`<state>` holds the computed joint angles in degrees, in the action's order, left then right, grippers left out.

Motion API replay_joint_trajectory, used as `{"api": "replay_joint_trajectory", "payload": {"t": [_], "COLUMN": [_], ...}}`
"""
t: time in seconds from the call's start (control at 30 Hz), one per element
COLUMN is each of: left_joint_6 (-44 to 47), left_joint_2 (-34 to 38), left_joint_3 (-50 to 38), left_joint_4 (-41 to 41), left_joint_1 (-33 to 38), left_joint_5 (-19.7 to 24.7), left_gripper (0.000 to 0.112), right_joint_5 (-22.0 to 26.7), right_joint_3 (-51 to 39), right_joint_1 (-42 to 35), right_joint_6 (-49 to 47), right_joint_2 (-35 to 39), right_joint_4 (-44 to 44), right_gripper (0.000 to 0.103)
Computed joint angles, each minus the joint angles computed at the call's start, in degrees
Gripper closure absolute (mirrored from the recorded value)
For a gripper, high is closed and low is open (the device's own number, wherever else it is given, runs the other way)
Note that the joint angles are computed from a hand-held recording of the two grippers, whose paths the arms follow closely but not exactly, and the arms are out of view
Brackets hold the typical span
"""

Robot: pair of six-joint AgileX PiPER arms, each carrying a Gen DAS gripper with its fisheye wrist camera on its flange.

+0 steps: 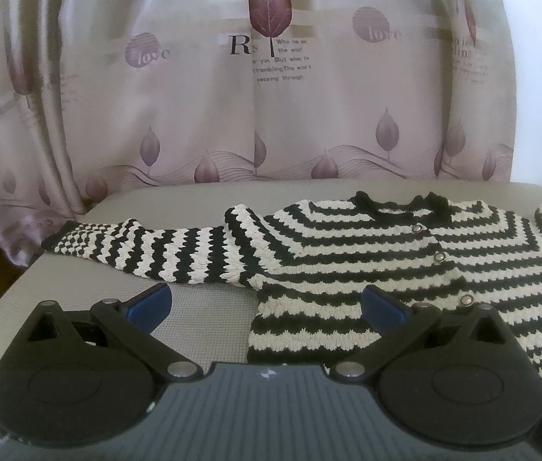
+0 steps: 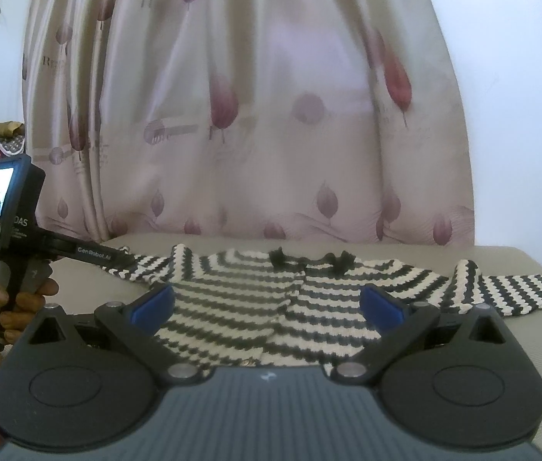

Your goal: Fold small clothes

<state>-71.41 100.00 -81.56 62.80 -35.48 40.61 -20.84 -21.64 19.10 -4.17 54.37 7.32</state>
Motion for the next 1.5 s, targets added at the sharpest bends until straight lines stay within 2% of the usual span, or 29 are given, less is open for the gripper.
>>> {"api": "replay_joint_trajectory", "payload": {"t": [0.2, 0.8, 1.1, 1.4, 1.5], "left_joint_6": [0.13, 3.55, 8.62, 11.96, 15.06], "left_joint_2": [0.8, 4.23, 6.95, 9.62, 10.61], "left_joint_3": [-0.14, -2.29, -4.72, -7.77, -8.96], "left_joint_4": [-0.47, -4.48, -8.75, -9.74, -12.01], "left_joint_1": [0.84, 5.53, 10.73, 16.46, 19.48], "left_joint_5": [-1.28, -4.43, -7.04, -7.57, -9.89], "left_gripper": [0.009, 0.009, 0.009, 0.009, 0.009], "right_joint_5": [-0.33, 0.13, 1.06, 2.19, 2.62], "right_joint_3": [-0.61, -5.0, -8.34, -11.77, -12.67], "right_joint_1": [-0.99, 1.44, 2.79, 4.72, 5.36], "right_joint_6": [4.73, 1.5, 1.0, -1.03, -2.69], "right_joint_2": [1.92, 9.32, 13.95, 18.77, 19.96], "right_joint_4": [-4.31, -1.49, -1.4, 0.57, 2.05], "right_gripper": [0.0, 0.0, 0.0, 0.0, 0.0]}}
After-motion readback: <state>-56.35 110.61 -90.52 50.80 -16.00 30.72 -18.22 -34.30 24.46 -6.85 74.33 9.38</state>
